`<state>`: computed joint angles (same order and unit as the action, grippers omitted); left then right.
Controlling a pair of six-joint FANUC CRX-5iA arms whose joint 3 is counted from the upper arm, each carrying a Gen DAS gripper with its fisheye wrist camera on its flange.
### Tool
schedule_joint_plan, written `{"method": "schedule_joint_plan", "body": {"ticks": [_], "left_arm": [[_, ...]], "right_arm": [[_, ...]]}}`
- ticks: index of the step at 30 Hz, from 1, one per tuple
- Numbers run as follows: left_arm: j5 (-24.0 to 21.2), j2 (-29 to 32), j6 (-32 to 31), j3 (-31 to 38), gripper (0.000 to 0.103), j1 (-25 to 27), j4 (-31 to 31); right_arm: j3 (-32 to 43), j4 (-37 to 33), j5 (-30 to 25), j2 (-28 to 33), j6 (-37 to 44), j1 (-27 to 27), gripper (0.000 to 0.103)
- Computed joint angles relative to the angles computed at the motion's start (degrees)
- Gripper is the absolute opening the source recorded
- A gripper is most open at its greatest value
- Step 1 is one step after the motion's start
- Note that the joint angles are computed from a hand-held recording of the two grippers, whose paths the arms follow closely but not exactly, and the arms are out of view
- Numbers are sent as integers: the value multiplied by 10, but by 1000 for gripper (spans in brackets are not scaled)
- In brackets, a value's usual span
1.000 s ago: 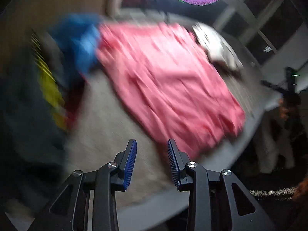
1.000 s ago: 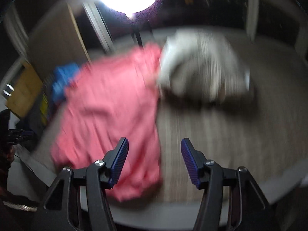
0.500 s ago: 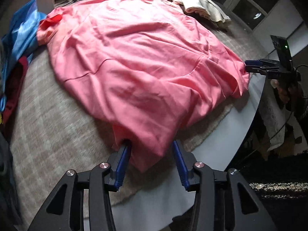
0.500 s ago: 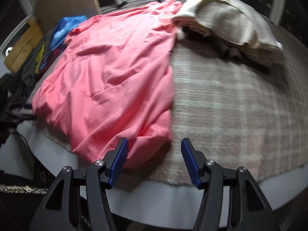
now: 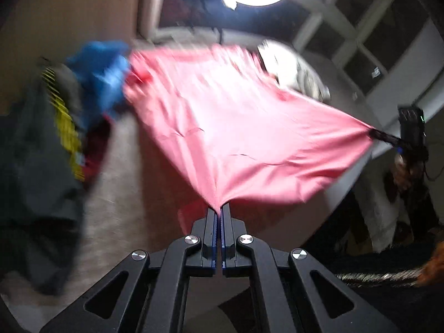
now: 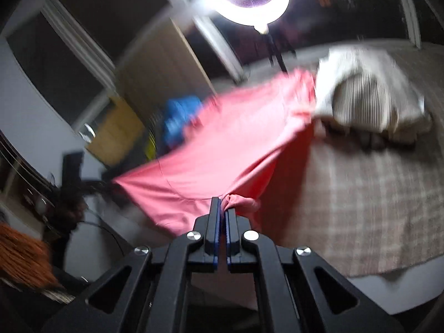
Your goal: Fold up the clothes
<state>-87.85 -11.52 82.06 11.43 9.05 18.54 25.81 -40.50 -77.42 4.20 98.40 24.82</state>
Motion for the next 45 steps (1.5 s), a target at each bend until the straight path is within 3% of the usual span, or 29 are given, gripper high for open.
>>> {"method": "schedule_joint_plan", "body": {"ticks": [1,5,9,12,16,21,22,23,24,26,30,36,39,42,45], "left_arm": [[-2,5,6,4,2,2,-11],[-2,21,26,-2,36,4,-42],[11,5,14,-60,36,6,-39],[11,-14,6,-109,37,6,-29],[19,-13,16,-150,38,-22,-28],[50,5,25,-171,36,-51,-25],[56,5,22,-175,29,-54,-21],[59,5,17,-177,6,-56,-15],[61,5,12,-178,2,-59,-9],[55,0,7,-171,1,-60,-7],[38,-29,-8,-162,1,-23,25],[22,-45,6,-125,1,3,18],[23,-34,21,-110,1,-14,-2],[16,-47,16,-106,1,-12,13],[-16,-73,25,-87,1,-3,12]], "right_arm": [[4,17,9,-1,-16,5,3],[-23,218,23,27,-90,90,12],[-69,251,25,35,-107,94,13],[-108,272,31,23,-100,100,22],[-143,318,52,15,-98,111,24],[-153,327,69,25,-81,108,25],[-152,326,72,27,-74,107,25],[-152,324,74,29,-66,106,26],[-151,322,77,31,-58,105,31],[-149,308,76,31,-36,101,41],[-149,294,81,30,-9,97,41],[-155,265,111,30,56,105,41],[-125,238,72,50,79,110,2],[-103,202,52,36,73,96,2],[-62,102,11,7,64,36,2]]}}
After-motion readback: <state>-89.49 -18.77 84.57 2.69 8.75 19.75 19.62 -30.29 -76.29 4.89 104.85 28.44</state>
